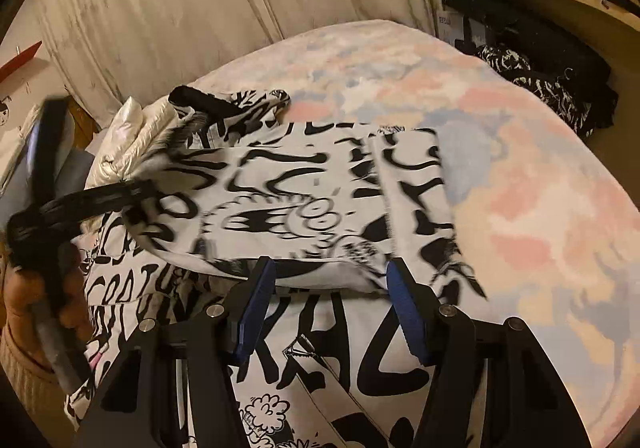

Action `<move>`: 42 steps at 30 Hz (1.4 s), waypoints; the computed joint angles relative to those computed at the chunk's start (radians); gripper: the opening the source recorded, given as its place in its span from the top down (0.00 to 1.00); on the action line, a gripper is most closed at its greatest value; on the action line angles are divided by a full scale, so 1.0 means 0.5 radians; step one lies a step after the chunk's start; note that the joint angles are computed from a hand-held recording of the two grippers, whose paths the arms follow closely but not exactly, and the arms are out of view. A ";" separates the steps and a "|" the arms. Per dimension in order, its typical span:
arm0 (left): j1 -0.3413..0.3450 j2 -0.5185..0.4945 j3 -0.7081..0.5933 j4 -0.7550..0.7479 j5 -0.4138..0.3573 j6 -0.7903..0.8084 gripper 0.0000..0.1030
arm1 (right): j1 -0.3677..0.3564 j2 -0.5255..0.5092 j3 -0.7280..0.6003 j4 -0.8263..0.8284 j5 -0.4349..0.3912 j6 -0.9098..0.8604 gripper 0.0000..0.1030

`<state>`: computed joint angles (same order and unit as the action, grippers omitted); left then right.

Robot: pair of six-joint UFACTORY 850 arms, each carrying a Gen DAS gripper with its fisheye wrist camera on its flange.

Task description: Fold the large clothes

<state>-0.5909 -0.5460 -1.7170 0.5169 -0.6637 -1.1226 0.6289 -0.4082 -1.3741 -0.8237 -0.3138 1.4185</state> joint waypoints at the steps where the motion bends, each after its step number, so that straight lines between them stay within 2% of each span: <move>1: 0.036 0.078 0.143 -0.088 0.062 -0.030 0.62 | 0.004 -0.003 -0.010 0.022 -0.018 -0.021 0.43; 3: 0.080 0.188 0.354 -0.187 0.154 -0.062 0.52 | 0.006 -0.014 -0.030 0.113 -0.040 -0.105 0.43; 5: 0.126 0.279 0.535 -0.321 0.236 -0.046 0.51 | 0.004 -0.027 -0.051 0.236 -0.055 -0.215 0.43; 7: 0.198 0.349 0.672 -0.575 0.335 0.110 0.51 | -0.001 -0.041 -0.078 0.376 -0.066 -0.346 0.43; 9: 0.245 0.394 0.756 -0.758 0.414 0.264 0.51 | -0.020 -0.053 -0.107 0.530 -0.074 -0.492 0.38; 10: 0.278 0.399 0.761 -0.907 0.447 0.419 0.50 | -0.036 -0.054 -0.115 0.589 -0.066 -0.542 0.31; 11: 0.299 0.397 0.760 -1.001 0.467 0.531 0.50 | -0.056 -0.057 -0.131 0.644 -0.060 -0.589 0.24; 12: 0.323 0.383 0.736 -1.104 0.472 0.672 0.48 | -0.079 -0.064 -0.151 0.696 -0.060 -0.640 0.21; 15: 0.348 0.303 0.635 -1.149 0.429 0.868 0.45 | -0.186 -0.139 -0.287 0.933 -0.091 -0.889 0.20; 19: 0.394 0.084 0.385 -1.231 0.284 1.083 0.44 | -0.340 -0.414 -0.658 1.257 -0.287 -1.225 0.20; 24: 0.401 -0.081 0.174 -1.137 0.203 1.098 0.44 | -0.504 -0.819 -1.149 1.658 -0.519 -1.529 0.20; 26: 0.391 -0.127 0.105 -1.121 0.181 1.142 0.44 | -0.546 -0.966 -1.336 1.865 -0.610 -1.668 0.27; 27: 0.383 -0.157 0.058 -1.110 0.159 1.158 0.50 | -0.563 -1.031 -1.411 1.981 -0.656 -1.757 0.32; 28: 0.367 -0.192 0.001 -1.043 0.118 1.126 0.63 | -0.572 -1.060 -1.432 2.061 -0.667 -1.823 0.44; 29: 0.349 -0.213 -0.034 -0.926 0.079 1.037 0.69 | -0.567 -1.119 -1.520 2.057 -0.699 -1.843 0.68; 30: 0.324 -0.237 -0.076 -0.762 0.048 0.922 0.75 | -0.560 -1.126 -1.539 1.969 -0.711 -1.821 0.78; 31: 0.312 -0.234 -0.078 -0.683 0.081 0.864 0.79 | -0.541 -1.093 -1.492 1.797 -0.657 -1.714 0.92; 32: 0.304 -0.223 -0.063 -0.634 0.117 0.818 0.81 | -0.529 -1.034 -1.418 1.655 -0.556 -1.614 0.96; 34: 0.292 -0.230 -0.063 -0.495 0.149 0.696 0.85 | -0.521 -0.967 -1.307 1.448 -0.440 -1.439 0.98; 37: 0.291 -0.280 -0.100 -0.502 0.091 0.717 0.84 | -0.515 -1.088 -1.459 1.473 -0.650 -1.539 0.98; 39: 0.277 -0.252 -0.062 -0.414 0.102 0.666 0.84 | -0.486 -1.137 -1.579 1.338 -0.794 -1.510 0.97; 42: 0.254 -0.212 -0.045 -0.325 0.046 0.651 0.84 | -0.441 -1.042 -1.514 1.144 -0.843 -1.355 0.79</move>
<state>-0.4637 -0.6521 -1.7395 0.3545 -0.6405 -0.7972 0.4083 -0.9290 -2.1312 -0.2517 -0.7355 0.7409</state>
